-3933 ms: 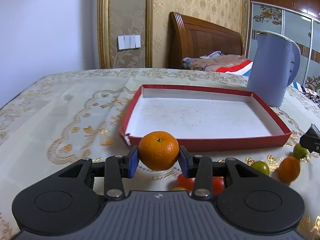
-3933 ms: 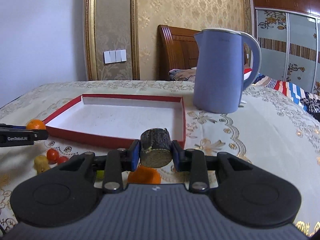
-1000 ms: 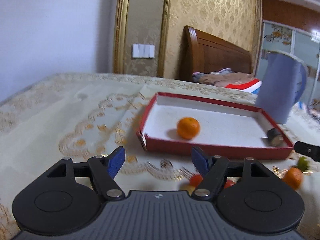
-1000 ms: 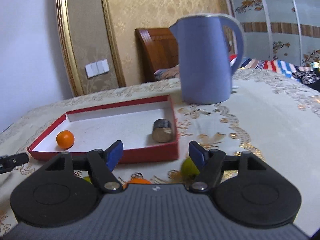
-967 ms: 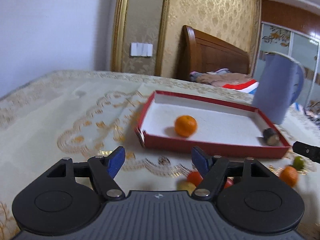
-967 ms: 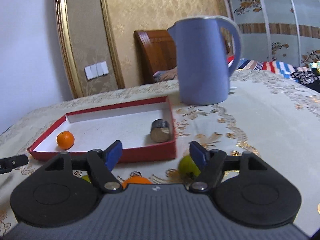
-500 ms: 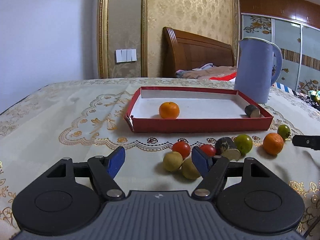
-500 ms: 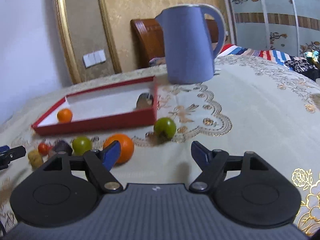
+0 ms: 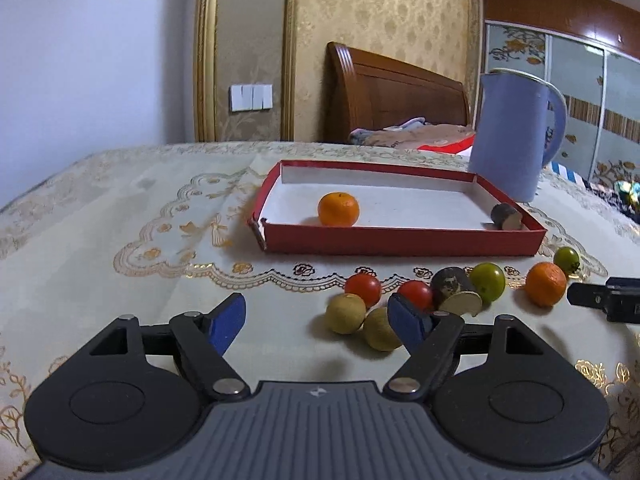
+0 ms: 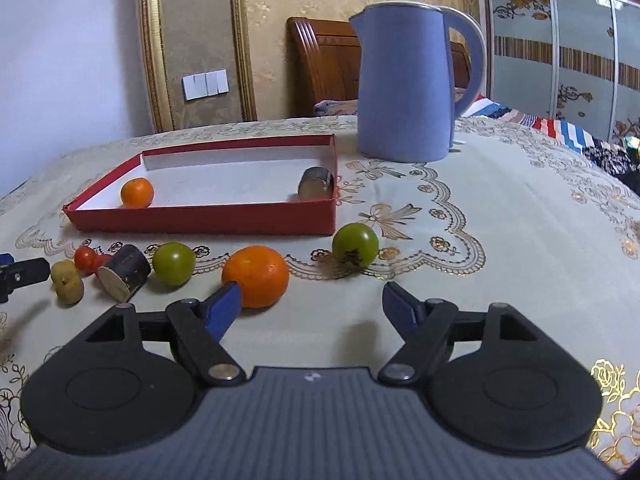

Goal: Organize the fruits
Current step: 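Withdraw both tools from the tray back toward the fruit row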

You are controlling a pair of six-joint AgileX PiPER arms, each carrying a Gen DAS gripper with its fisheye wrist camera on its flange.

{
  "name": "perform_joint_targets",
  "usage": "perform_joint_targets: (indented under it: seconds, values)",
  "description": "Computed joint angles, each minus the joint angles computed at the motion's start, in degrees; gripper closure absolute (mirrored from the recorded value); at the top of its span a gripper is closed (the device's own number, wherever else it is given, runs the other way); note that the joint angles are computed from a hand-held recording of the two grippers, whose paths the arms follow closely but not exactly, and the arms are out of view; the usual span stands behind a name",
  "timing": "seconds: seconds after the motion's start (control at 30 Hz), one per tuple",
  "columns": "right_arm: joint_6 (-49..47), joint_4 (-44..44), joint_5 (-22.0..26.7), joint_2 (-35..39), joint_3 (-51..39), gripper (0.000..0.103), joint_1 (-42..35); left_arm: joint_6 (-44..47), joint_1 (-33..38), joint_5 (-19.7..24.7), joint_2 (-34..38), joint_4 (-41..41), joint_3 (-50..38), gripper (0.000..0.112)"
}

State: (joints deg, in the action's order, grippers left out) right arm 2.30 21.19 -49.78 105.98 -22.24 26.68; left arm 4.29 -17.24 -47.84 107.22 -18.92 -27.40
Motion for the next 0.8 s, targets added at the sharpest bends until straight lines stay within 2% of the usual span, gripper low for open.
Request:
perform_joint_targets:
  seconds: [0.17, 0.3, 0.47, 0.8]
  values:
    - [2.1, -2.0, -0.7, 0.3, 0.4, 0.022, -1.1, 1.4, -0.6, 2.2, -0.2, -0.1, -0.6, 0.034]
    - [1.9, -2.2, 0.5, 0.4, -0.2, 0.022, -1.3, 2.8, -1.9, 1.9, -0.5, -2.3, -0.3, 0.034]
    - [3.3, -4.4, 3.6, 0.4, -1.4, 0.016, -2.9, 4.0, -2.0, 7.4, -0.5, -2.4, -2.4, 0.034]
    - [3.6, -4.6, 4.0, 0.5, -1.5, 0.009, -3.1, 6.7, -3.3, 11.3, 0.0, -6.5, -4.7, 0.034]
